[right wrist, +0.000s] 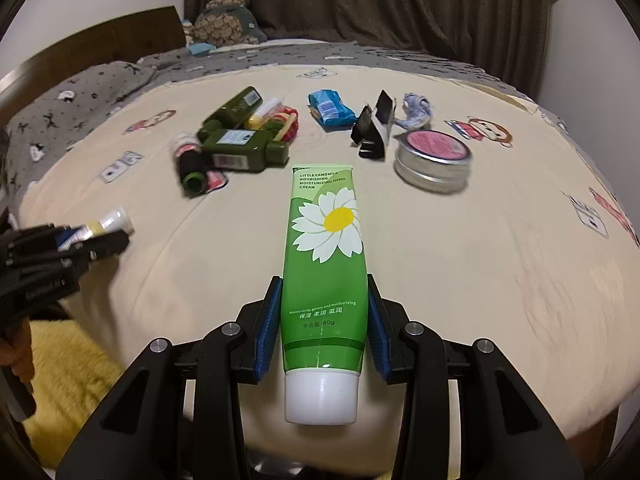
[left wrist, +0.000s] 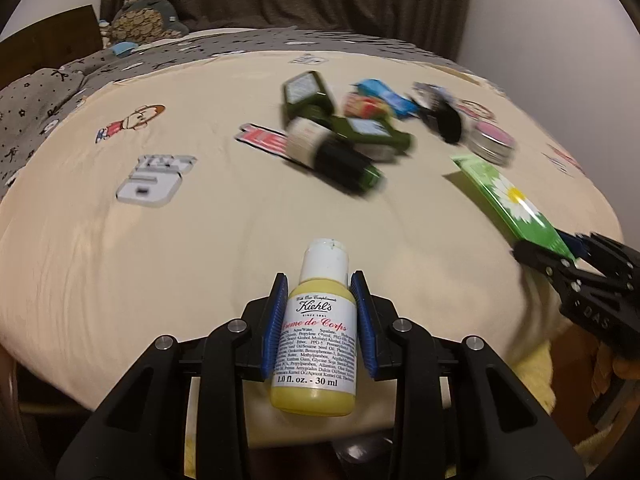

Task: Collect trash
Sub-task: 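Lower both held items into the bin below the bed and open both tools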

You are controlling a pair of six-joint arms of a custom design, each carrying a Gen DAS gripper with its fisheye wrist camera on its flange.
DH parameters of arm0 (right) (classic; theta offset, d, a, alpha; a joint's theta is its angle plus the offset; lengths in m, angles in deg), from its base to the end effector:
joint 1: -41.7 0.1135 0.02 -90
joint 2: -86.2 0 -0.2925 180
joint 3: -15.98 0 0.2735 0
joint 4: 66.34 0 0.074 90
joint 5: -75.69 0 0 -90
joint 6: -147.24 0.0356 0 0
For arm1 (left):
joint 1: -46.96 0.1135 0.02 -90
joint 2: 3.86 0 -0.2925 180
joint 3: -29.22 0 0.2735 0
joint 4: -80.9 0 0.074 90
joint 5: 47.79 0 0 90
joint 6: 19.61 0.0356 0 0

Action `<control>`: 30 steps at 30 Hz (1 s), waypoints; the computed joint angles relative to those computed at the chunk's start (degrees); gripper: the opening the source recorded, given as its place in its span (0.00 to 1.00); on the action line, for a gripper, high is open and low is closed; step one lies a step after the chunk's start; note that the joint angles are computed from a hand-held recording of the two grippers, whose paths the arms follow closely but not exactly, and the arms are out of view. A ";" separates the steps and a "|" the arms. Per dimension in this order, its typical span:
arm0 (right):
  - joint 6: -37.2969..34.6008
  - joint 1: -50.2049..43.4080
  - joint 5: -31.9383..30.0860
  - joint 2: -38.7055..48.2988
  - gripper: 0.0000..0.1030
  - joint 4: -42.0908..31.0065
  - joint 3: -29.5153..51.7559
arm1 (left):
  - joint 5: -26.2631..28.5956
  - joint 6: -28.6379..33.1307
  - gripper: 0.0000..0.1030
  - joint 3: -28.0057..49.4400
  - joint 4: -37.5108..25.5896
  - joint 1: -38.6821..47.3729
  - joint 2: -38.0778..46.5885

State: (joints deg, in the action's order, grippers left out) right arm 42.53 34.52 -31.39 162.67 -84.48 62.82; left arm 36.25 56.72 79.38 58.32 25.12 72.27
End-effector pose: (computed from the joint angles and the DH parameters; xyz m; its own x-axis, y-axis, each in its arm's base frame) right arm 0.2612 -0.0224 0.1827 -0.6912 -0.1576 -0.7053 -0.2604 0.9647 0.0397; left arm 0.2503 -0.0963 0.1957 -0.7484 0.0467 -0.6616 0.1331 0.9878 -0.0808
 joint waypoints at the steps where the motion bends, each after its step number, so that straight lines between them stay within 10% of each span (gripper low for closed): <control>1: -0.47 -0.92 -0.62 -2.87 0.39 -0.55 -1.72 | -0.94 -0.95 0.30 -1.25 -0.74 -1.87 -2.00; 13: -12.10 -14.85 -10.67 -26.26 0.39 -17.04 -15.63 | -5.17 -9.83 0.29 -11.51 -2.07 -21.01 -5.78; 30: -7.18 -3.07 0.01 -9.18 0.17 -1.97 -22.81 | 4.28 -10.72 0.32 -13.30 8.05 -22.26 14.00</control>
State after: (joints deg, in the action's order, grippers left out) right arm 35.34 31.45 -31.38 153.49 -86.45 40.01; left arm 40.53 46.00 66.08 66.37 2.86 86.27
